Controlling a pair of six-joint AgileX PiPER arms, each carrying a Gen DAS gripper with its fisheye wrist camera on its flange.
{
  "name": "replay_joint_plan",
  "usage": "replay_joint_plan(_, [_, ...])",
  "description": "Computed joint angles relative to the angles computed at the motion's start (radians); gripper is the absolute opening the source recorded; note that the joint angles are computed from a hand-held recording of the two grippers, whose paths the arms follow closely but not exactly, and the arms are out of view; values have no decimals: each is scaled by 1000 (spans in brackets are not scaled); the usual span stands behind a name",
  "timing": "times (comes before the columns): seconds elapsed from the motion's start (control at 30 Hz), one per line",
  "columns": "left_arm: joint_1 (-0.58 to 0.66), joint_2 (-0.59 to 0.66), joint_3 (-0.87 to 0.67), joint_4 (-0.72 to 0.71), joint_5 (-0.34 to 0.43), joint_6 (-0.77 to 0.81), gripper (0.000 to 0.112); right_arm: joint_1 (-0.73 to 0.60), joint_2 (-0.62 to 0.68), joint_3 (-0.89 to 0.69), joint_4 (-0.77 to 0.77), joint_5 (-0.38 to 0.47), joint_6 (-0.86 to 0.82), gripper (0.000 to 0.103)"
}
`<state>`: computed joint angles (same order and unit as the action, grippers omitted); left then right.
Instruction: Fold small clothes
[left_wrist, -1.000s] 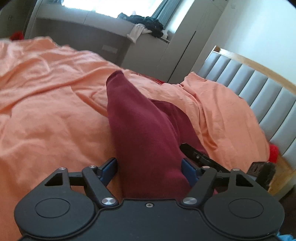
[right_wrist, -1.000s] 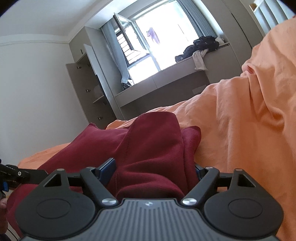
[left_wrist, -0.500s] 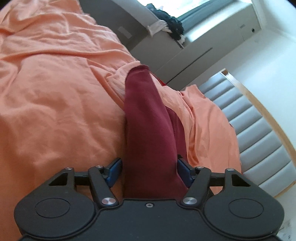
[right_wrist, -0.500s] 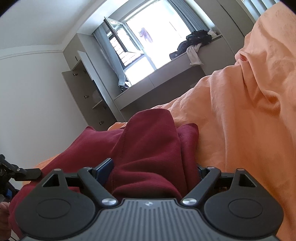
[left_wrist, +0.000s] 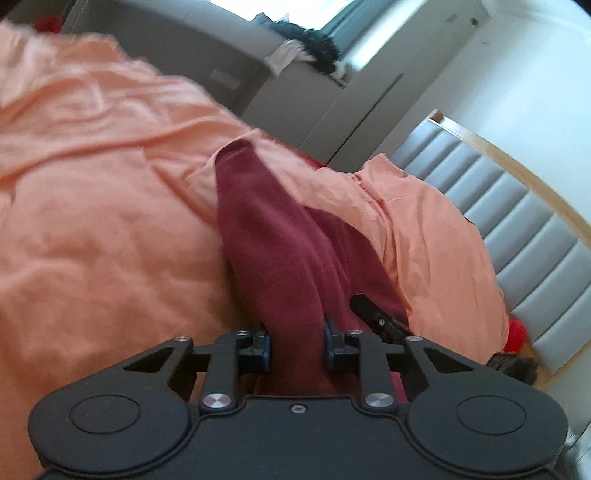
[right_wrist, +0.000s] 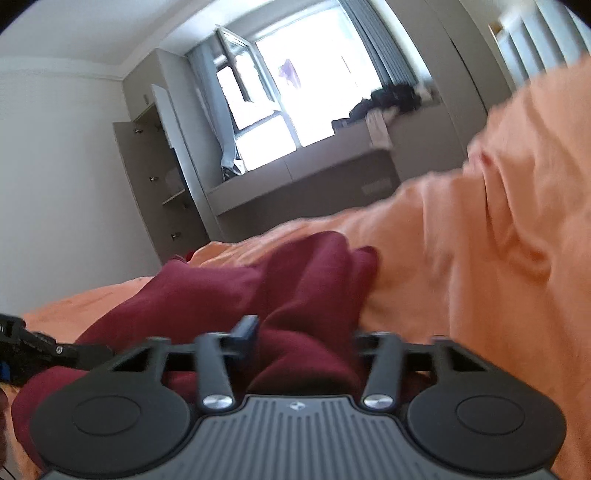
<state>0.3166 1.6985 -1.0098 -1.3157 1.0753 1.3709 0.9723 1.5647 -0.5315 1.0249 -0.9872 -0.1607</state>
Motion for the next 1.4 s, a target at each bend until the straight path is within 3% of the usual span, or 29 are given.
replay_joint_plan(0.03, [3,-16,5,-3,2,21,26,39,4,-27,69,-30,-90,27])
replay_joint_plan(0.07, [9,-27,4,-5,10,41,25,68,8,-48,113,-55,-155,25])
replay_joint_plan(0.17, [31,-54,-5,-25,26,99,24,112,12,-97,152,-98,-239,22])
replay_joint_plan(0.3, [57,-81,-45,-57,-19,156,24,104,45,-194,97,-101,-279,21])
replay_joint_plan(0.57, [117,-19,-197,-46,-127,97,24,-33,246,-555,-8,114,-358,21])
replay_joint_plan(0.73, [126,81,-288,38,-148,-25,25,-82,337,-725,120,255,-494,21])
replay_joint_plan(0.8, [112,97,-290,72,-179,-41,26,-96,356,-737,167,280,-518,23])
replay_joint_plan(0.97, [107,93,-256,48,-207,26,28,-122,350,-684,123,300,-411,38])
replay_joint_plan(1.3, [95,63,-212,21,-264,44,36,-128,333,-665,142,307,-395,52])
replay_joint_plan(1.4, [92,54,-211,26,-282,7,44,-116,311,-649,174,294,-416,68])
